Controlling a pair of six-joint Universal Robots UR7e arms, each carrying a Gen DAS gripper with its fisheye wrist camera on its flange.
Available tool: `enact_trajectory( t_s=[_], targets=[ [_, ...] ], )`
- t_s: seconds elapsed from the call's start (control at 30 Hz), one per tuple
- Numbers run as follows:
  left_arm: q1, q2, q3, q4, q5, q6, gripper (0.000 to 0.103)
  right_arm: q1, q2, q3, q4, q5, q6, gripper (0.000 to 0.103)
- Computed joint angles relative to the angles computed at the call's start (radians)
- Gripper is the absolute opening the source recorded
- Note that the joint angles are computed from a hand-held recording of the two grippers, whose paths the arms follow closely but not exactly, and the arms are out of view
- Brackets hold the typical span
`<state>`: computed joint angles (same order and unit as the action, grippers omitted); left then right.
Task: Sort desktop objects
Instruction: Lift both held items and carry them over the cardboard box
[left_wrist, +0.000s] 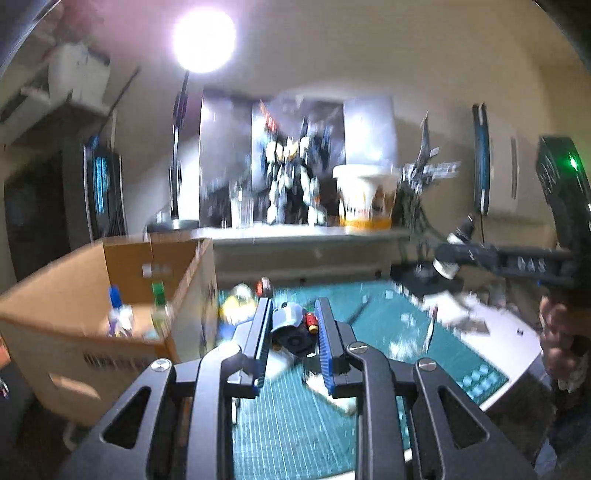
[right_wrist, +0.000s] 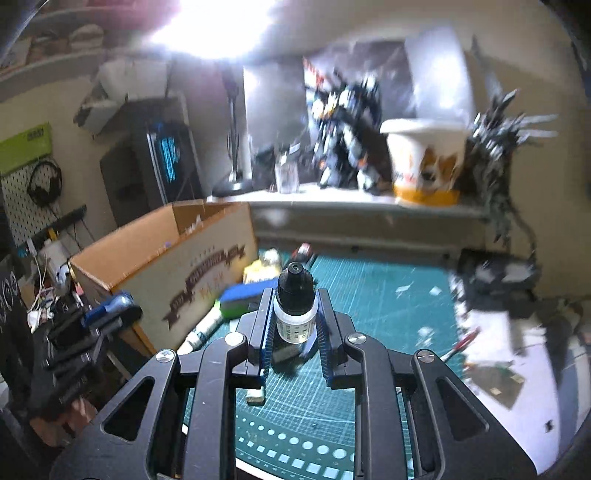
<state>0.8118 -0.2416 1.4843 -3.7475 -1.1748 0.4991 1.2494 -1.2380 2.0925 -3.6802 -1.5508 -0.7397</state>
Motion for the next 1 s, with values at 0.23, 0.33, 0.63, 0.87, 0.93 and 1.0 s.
enact_trajectory(
  t_s=[0.23,0.33,0.63,0.87,0.93,1.0],
  targets=[
    [-0.022,-0.034,-0.02,-0.018,0.009,0.045,0.023,0.018,-0.071,0.061,-0.074,-0.019,-0.003,0.02],
    [-0.017,-0.046,-0.018,-0.029,0.005,0.024,0.023,0.016,-0.082,0.068,-0.085,-0.027,0.002,0.02],
    [-0.01,-0.052,-0.015,-0.009,0.015,0.029,0.023,0.0,-0.093,0.066,-0.073,-0.029,0.014,0.02],
    [-0.004,-0.055,-0.015,0.001,0.033,0.027,0.023,0.002,-0.081,0.061,-0.055,-0.026,0.005,0.02],
    [-0.001,-0.056,-0.015,0.008,0.043,0.023,0.023,0.003,-0.077,0.058,-0.046,-0.026,0.001,0.02],
    [0.003,-0.057,-0.015,0.013,0.053,0.019,0.023,0.003,-0.072,0.053,-0.034,-0.024,0.0,0.02]
  ],
)
